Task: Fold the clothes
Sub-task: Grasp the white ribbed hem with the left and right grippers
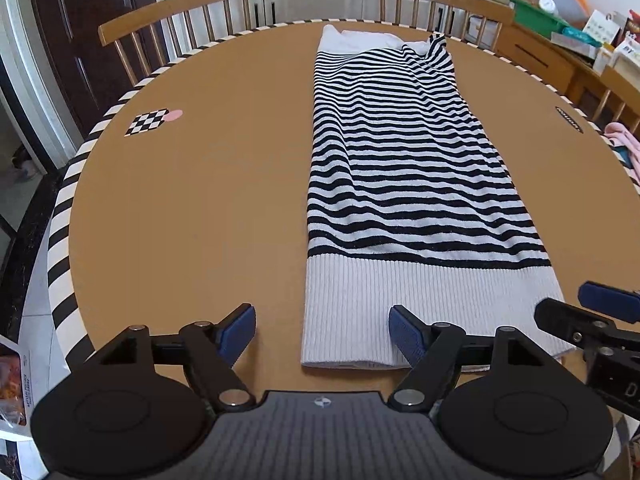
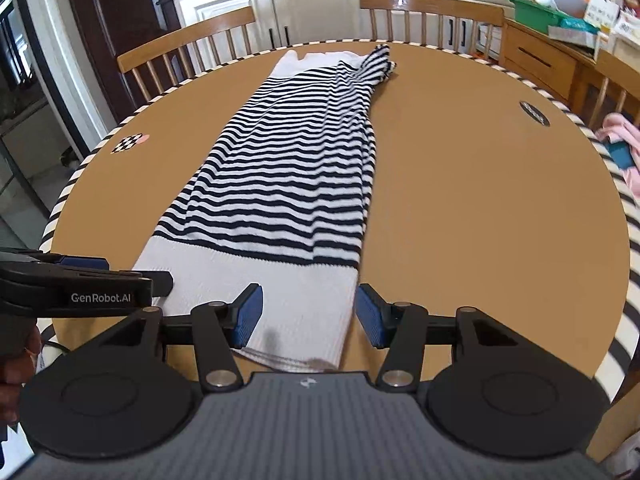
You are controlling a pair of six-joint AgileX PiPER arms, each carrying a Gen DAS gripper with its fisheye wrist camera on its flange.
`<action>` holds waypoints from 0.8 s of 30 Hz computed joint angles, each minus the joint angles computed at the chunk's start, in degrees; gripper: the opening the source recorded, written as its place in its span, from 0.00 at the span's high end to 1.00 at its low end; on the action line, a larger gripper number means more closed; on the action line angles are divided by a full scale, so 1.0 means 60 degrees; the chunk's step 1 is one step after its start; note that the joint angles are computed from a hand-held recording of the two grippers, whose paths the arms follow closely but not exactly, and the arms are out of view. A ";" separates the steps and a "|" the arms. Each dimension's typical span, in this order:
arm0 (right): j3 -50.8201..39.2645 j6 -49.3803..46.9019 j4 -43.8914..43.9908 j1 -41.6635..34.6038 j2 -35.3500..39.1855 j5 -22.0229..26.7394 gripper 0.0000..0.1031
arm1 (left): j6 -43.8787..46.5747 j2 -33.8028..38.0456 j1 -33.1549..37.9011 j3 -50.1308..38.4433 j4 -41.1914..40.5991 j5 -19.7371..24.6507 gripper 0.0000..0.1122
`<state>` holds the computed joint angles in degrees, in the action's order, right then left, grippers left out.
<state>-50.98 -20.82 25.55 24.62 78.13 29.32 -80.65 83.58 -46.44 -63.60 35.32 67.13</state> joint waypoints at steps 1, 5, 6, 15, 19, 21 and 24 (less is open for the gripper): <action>0.0051 -0.0064 0.0112 -0.0064 -0.0010 0.0031 0.48 | -0.0063 -0.0009 0.0014 0.0047 0.0004 -0.0058 0.32; 0.0241 -0.0169 0.0291 -0.0215 -0.0040 0.0054 0.48 | -0.0379 -0.0048 0.0101 0.0286 0.0093 -0.0359 0.31; 0.0273 -0.0169 0.0302 -0.0234 -0.0027 0.0038 0.48 | -0.0411 -0.0050 0.0089 0.0319 0.0128 -0.0392 0.31; 0.0242 -0.0194 0.0951 -0.0439 0.0263 0.0308 0.46 | -0.0285 -0.0432 0.0304 0.0591 0.0069 -0.0677 0.30; 0.0153 0.0046 0.0756 -0.0228 0.0325 0.0336 0.46 | -0.0105 -0.0743 0.0597 0.1019 -0.0101 -0.1366 0.34; 0.0182 0.0214 0.0451 -0.0015 0.0284 0.0270 0.46 | 0.0063 -0.0865 0.0514 0.1179 -0.0074 -0.1607 0.38; 0.0308 0.0873 -0.0343 0.0410 0.0134 0.0080 0.48 | 0.0233 -0.1051 0.0340 0.1443 0.0025 -0.1965 0.49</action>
<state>-49.13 -15.58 23.49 27.08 78.94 29.80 -79.26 77.27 -44.39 -54.94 35.47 55.35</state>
